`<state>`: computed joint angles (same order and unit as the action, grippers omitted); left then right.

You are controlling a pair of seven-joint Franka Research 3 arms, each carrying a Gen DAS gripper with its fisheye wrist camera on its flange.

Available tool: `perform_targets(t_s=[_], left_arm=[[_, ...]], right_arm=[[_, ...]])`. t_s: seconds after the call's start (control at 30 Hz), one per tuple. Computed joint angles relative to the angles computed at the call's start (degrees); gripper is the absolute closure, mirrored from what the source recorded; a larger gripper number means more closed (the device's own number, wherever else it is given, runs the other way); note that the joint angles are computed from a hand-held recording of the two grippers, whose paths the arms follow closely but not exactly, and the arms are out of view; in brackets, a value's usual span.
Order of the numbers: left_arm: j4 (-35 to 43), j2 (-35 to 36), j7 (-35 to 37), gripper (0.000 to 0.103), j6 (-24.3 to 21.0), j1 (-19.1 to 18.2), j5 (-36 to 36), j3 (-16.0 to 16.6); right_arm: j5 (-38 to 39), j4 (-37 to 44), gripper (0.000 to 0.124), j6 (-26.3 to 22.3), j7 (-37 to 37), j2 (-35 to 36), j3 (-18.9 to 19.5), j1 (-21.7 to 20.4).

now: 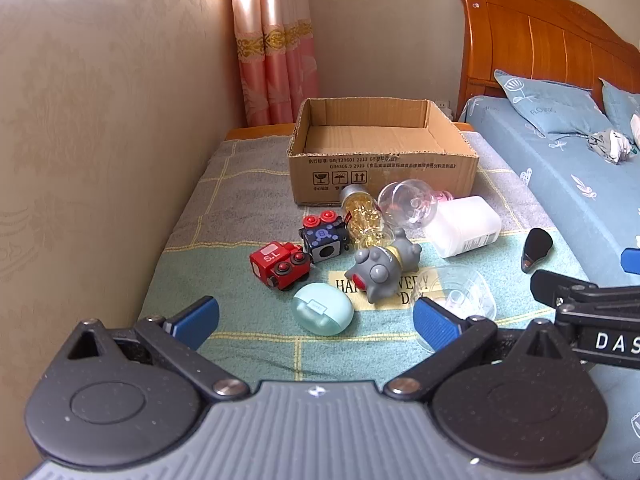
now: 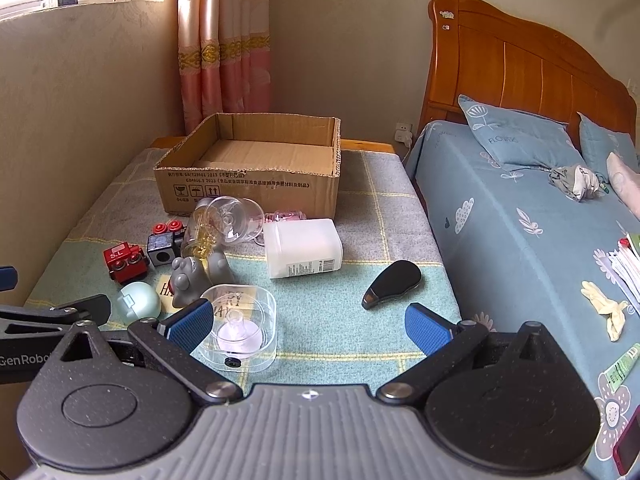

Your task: Organize rigid objects

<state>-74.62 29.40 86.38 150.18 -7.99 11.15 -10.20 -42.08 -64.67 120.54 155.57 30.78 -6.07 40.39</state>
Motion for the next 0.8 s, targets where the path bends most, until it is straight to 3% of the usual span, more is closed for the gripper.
perform_targets(t_s=[0.8], left_arm=[[0.0, 0.2, 1.8, 0.001, 0.2, 0.8, -2.1, -0.9]], right_arm=[[-0.1, 2.3, 0.021, -1.5, -0.8, 1.2, -0.4, 0.5]])
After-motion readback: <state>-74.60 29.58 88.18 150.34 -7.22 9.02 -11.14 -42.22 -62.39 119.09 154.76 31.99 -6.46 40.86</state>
